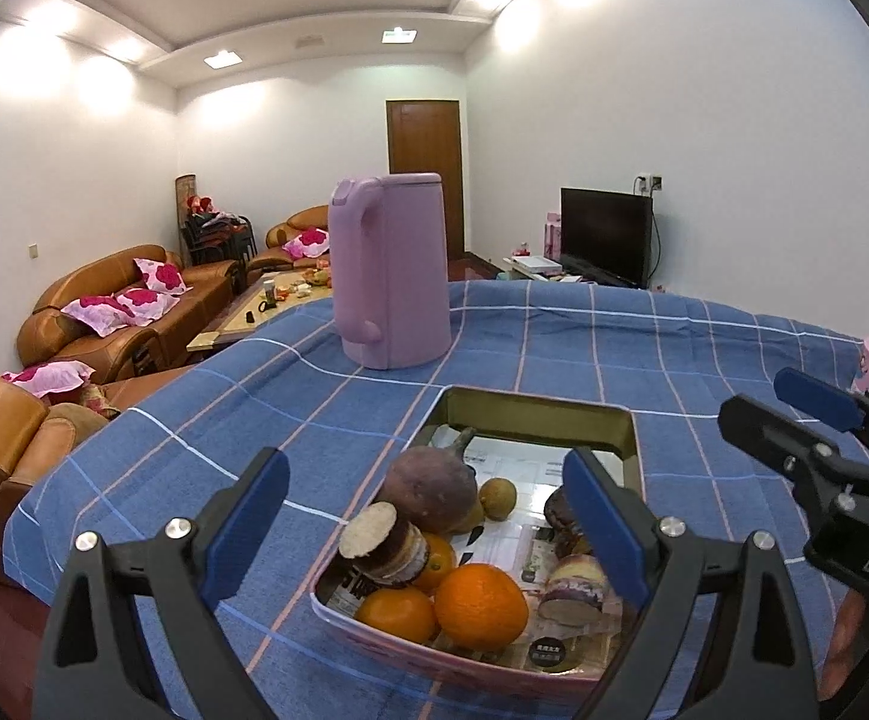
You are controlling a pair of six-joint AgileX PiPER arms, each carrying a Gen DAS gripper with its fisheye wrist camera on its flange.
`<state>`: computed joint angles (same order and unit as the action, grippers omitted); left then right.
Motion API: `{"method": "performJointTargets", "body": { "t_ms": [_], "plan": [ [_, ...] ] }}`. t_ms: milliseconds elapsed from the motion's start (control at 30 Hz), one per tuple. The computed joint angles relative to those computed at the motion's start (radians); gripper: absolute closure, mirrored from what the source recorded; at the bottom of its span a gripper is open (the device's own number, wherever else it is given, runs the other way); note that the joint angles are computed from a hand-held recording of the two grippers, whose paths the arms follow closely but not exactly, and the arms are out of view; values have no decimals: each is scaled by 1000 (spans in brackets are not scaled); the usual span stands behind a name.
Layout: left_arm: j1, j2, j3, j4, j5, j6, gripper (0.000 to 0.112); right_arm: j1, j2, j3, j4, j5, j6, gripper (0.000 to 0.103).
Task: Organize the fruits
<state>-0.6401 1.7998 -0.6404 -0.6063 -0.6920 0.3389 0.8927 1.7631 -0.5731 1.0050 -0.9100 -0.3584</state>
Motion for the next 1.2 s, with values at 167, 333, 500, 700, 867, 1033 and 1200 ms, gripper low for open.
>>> {"method": "performJointTargets", "body": {
  "t_ms": [167, 333, 500, 700, 867, 1033, 1200],
  "plan": [
    [-16, -8, 5, -17, -4, 13, 17, 16, -17, 24, 16, -21, 9, 33],
    [-26, -20, 13, -29, -10, 19, 17, 24, -33, 38, 27, -34, 7, 33],
    [-36, -27, 17, -41, -14, 28, 17, 34, -43, 51, 37, -47, 7, 33],
    [-42, -31, 20, -44, -18, 31, 17, 41, -55, 62, 44, -54, 6, 33],
    [-43, -33, 18, -49, -13, 37, 17, 47, -70, 72, 54, -61, 2, 33],
    [-58, -40, 17, -65, -12, 55, 15, 62, -79, 81, 73, -76, -7, 33],
    [-84, -59, 26, -86, -24, 77, 10, 82, -92, 94, 102, -99, -16, 33]
  ]
}}
